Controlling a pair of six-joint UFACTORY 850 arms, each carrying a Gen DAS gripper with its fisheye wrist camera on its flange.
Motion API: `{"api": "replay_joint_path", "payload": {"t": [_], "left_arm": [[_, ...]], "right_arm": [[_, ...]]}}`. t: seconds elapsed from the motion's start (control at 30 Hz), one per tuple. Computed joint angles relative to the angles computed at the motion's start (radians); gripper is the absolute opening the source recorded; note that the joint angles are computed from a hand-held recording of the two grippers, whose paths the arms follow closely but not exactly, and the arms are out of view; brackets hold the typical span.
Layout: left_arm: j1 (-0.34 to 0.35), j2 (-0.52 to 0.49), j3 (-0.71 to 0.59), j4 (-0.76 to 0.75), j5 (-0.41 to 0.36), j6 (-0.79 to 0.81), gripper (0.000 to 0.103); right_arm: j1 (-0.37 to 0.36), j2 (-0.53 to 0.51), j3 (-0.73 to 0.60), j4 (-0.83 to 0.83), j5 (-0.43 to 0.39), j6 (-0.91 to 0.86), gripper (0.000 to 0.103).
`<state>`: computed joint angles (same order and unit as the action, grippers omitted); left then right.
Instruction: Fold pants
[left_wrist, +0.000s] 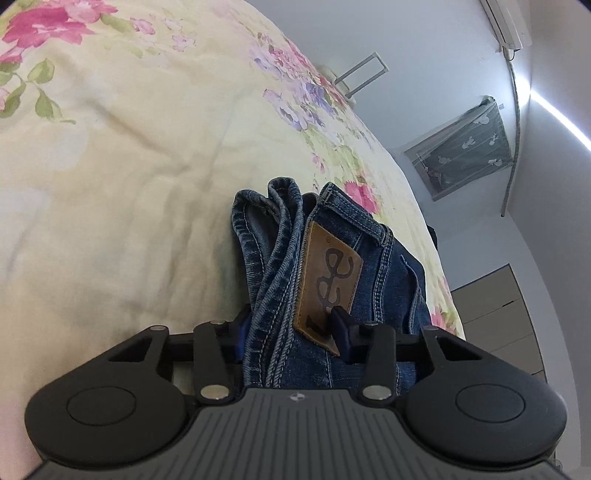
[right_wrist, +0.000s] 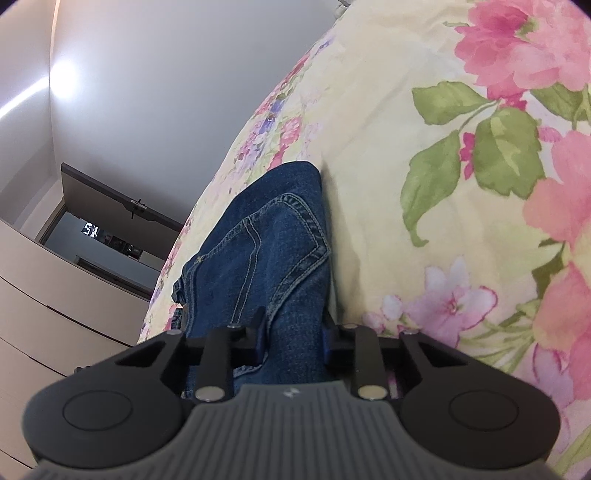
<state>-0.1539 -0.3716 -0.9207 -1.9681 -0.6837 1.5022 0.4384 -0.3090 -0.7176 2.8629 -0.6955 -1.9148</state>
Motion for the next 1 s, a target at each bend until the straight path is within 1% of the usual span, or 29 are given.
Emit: {"api": "replay_joint_path", "payload": {"t": [0.03,0.1,0.2,0.4,0.47,0.5,0.53,0.57,0.67,0.73,0.8,0.87,0.9,0.97,1.0], "left_arm": [[-0.008,0.013,0.003,-0.002,0.022,0.007,0.040],[-0.029,0.039,0.003,0.005,0.083,0.024,0.038],[-0.047,0.059,-0.012,0.071,0.144,-0.006,0.035],[-0.066,0.107,-0.006,0.137,0.201,-0.055,0.030],[-0.072,0.130,-0.001,0.186,0.226,-0.098,0.025],[-0.076,0.142,0.001,0.220,0.241,-0.123,0.020],[-0.073,0.152,0.003,0.263,0.227,-0.158,0.015],[-0.070,0.162,0.006,0.297,0.212,-0.195,0.014],[-0.086,0.197,0.020,0.374,0.242,-0.262,0.014],[-0.086,0.204,0.027,0.387,0.237,-0.276,0.015],[-0.086,0.197,0.017,0.427,0.243,-0.297,0.017],[-0.096,0.190,0.000,0.479,0.270,-0.312,0.018],[-0.102,0.187,-0.014,0.542,0.283,-0.352,0.019],[-0.108,0.173,-0.040,0.627,0.299,-0.403,0.022],[-0.104,0.162,-0.053,0.640,0.290,-0.409,0.026]], "right_arm": [[0.006,0.011,0.006,0.016,0.011,-0.026,0.020],[0.015,0.024,0.007,0.038,0.024,-0.060,0.019],[0.023,0.040,0.017,0.065,0.030,-0.086,0.017],[0.042,0.089,0.024,0.084,0.076,-0.120,0.015],[0.052,0.119,0.039,0.093,0.085,-0.116,0.015],[0.058,0.134,0.045,0.100,0.102,-0.112,0.015],[0.067,0.152,0.050,0.110,0.122,-0.120,0.015],[0.076,0.171,0.055,0.118,0.148,-0.132,0.015],[0.111,0.223,0.057,0.127,0.246,-0.128,0.014],[0.139,0.258,0.061,0.181,0.309,-0.158,0.014],[0.153,0.278,0.064,0.230,0.350,-0.188,0.014],[0.147,0.274,0.063,0.212,0.366,-0.166,0.014],[0.137,0.266,0.065,0.176,0.352,-0.113,0.014],[0.132,0.255,0.065,0.180,0.342,-0.088,0.014],[0.129,0.249,0.065,0.188,0.343,-0.090,0.014]]}}
